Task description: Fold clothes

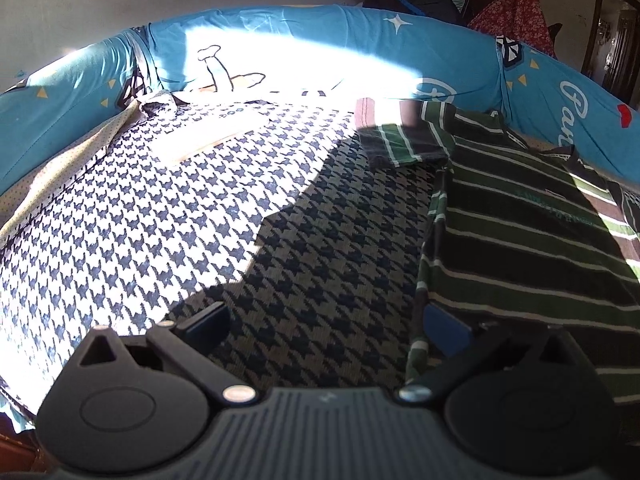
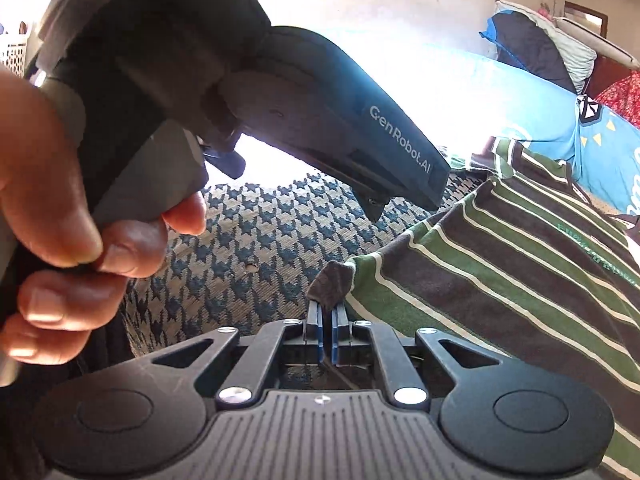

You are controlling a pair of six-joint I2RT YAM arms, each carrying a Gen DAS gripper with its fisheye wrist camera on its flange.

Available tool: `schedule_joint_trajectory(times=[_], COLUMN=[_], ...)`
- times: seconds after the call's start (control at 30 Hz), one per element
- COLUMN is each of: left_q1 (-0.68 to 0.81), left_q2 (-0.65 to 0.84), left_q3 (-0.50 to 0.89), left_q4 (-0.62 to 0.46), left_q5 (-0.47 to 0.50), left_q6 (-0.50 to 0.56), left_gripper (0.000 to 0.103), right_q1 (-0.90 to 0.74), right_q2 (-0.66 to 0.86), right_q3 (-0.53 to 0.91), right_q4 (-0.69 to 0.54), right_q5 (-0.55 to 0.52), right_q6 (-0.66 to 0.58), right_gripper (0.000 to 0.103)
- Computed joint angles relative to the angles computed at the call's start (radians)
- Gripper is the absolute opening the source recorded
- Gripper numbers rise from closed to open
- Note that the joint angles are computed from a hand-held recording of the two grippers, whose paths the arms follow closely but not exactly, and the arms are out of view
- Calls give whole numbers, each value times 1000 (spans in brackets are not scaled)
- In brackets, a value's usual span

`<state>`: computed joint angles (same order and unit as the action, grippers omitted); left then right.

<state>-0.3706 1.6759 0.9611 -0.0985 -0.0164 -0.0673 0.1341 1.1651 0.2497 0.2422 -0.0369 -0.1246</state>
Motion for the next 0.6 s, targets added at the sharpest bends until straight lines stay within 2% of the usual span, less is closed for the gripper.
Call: schedule_joint_trajectory(times=[0.23,0.43,0.6], left_q1=[-6,-24,-62], left_q2=[8,15,21], left_q3=[10,16,15], left_q4=[-2,-8,-5], left_q5=[-31,-58,-89], left_q6=[-13,-35,-17], left_gripper=[103,103,103], right_q1=[-33,-4,4], right_q2=[19,34,-82], right_q3=[21,27,38], right_q4=[-17,-25,-189], right_q5=[-77,-57,-65], right_q6=[39,18,29], right_gripper=[6,10,15])
